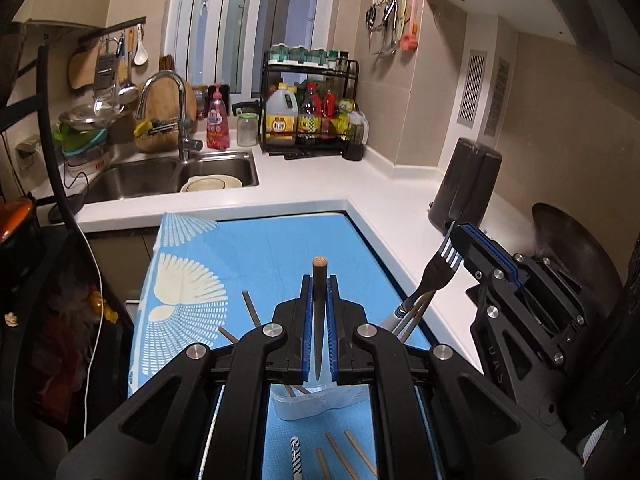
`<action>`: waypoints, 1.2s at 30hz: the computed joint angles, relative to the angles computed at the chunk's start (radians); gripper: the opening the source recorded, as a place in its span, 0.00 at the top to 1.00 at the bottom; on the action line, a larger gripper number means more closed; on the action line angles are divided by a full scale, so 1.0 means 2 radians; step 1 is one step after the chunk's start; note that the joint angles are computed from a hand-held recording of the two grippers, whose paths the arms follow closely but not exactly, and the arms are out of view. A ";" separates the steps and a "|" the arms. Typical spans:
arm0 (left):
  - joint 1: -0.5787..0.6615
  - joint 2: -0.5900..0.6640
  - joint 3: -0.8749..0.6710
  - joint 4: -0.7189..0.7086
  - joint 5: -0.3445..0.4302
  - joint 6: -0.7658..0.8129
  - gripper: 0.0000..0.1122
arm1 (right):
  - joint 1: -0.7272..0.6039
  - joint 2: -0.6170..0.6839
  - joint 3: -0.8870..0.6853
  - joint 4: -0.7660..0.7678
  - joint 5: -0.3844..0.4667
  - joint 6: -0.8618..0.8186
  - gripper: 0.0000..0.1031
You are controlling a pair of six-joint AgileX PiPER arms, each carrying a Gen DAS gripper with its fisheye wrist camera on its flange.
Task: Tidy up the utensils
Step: 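Open both grippers to drop the chopstick and fork into the container, then move both open grippers back above the remaining chopsticks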
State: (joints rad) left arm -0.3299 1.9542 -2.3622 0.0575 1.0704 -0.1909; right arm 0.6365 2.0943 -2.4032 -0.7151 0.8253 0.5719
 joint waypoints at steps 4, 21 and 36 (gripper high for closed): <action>-0.002 -0.012 0.060 0.002 -0.036 -0.004 0.94 | 0.004 -0.018 0.068 -0.005 -0.028 0.022 0.98; -0.021 -0.163 0.280 0.052 -0.146 -0.066 0.77 | 0.046 -0.180 0.314 -0.087 -0.060 0.160 0.78; -0.031 -0.349 0.588 0.077 -0.265 -0.132 0.77 | 0.160 -0.339 0.585 -0.221 -0.006 0.406 0.72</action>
State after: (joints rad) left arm -0.3928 1.2572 -1.1858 0.2118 0.5407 -0.4542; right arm 0.9575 1.4167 -1.2327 -1.1569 0.8142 1.3829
